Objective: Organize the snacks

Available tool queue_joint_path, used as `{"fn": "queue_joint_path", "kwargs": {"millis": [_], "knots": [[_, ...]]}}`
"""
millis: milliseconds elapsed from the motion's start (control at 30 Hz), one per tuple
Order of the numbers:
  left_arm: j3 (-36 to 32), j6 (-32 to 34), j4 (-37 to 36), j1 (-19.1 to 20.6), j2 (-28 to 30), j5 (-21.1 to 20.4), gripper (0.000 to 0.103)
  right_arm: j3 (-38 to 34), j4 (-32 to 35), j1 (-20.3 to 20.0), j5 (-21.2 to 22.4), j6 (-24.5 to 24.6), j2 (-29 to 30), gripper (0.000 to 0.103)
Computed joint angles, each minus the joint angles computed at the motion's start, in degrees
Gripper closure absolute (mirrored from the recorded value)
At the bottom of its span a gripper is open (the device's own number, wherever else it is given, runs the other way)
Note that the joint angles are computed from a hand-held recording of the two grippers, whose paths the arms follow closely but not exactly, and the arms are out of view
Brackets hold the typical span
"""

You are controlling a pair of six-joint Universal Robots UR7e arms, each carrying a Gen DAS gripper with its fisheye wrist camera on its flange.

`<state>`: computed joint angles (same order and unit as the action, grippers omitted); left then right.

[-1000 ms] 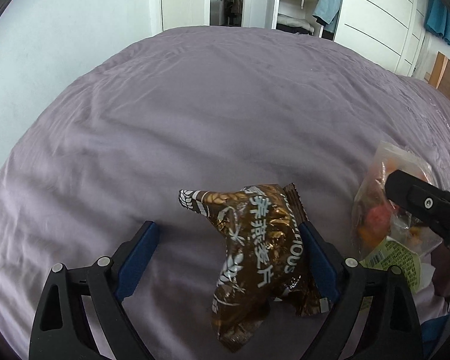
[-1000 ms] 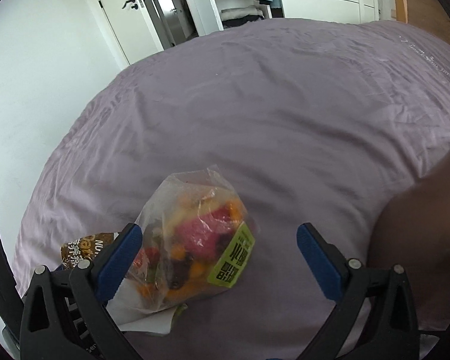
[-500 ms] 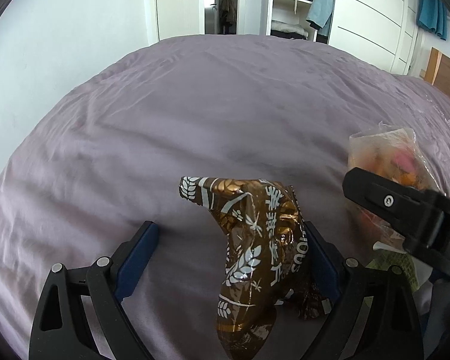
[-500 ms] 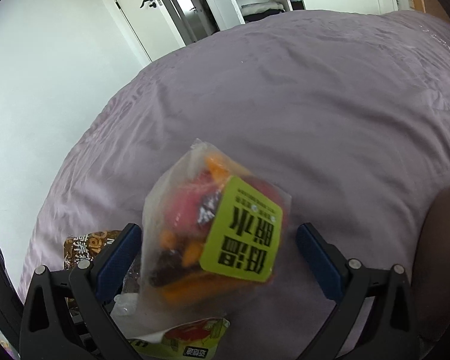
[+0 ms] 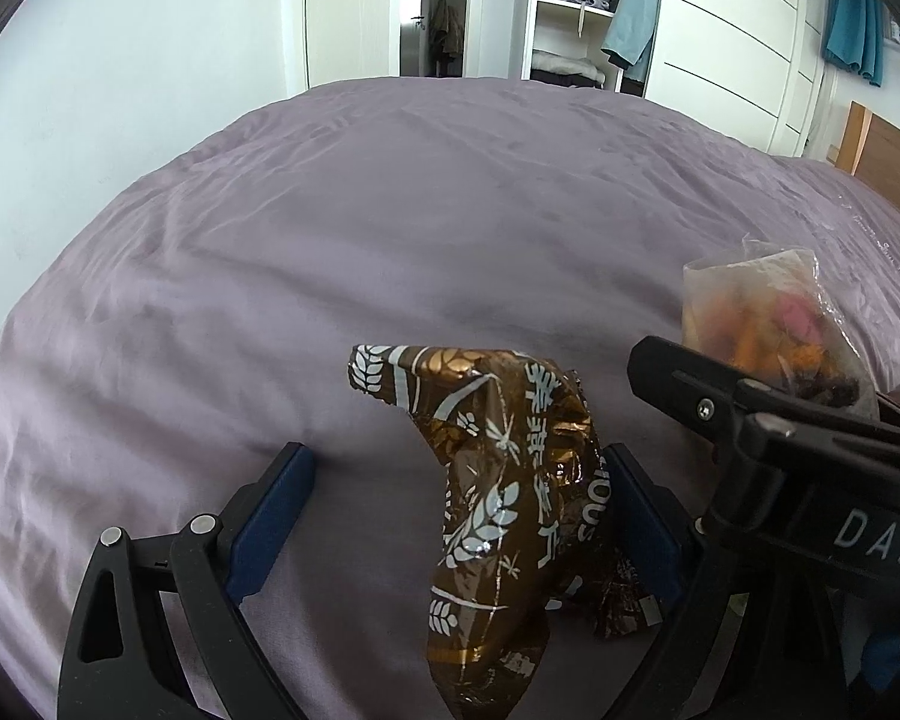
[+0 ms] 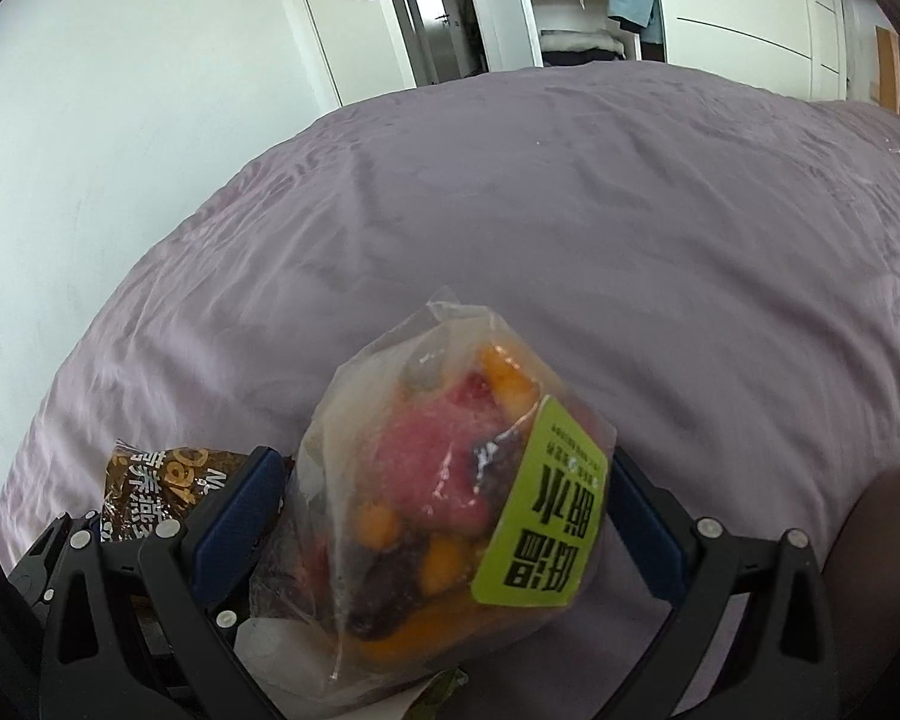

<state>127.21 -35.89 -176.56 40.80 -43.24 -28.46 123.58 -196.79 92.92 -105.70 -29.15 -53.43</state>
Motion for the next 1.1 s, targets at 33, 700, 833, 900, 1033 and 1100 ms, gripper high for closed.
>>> {"fn": "queue_joint_path", "kwargs": {"millis": [33,700,833,900,1033,1100], "knots": [[0.0,0.1,-0.2,0.0,0.0,0.0,0.011,0.1,-0.4,-0.1,0.2,-0.2,0.0,0.000],[1.6,2.1,-6.3,0.0,0.6,-1.5,0.010,2.4,-3.3,-3.7,8.0,-0.2,-1.0,0.000],[1.8,2.6,-7.5,0.1,0.8,-1.8,0.010,2.7,-3.8,-3.7,8.3,-0.3,-1.0,0.000],[1.8,2.6,-7.6,0.0,0.9,-1.7,0.010,2.8,-4.1,-3.7,8.4,-0.2,-0.9,0.000],[1.9,3.0,-8.7,0.0,1.0,-1.9,0.011,3.2,-4.1,-3.8,8.6,-0.2,-1.6,0.000],[2.0,3.2,-9.3,0.0,1.0,-1.9,0.013,3.5,-3.5,-4.0,8.9,-0.2,-2.1,0.005]]}}
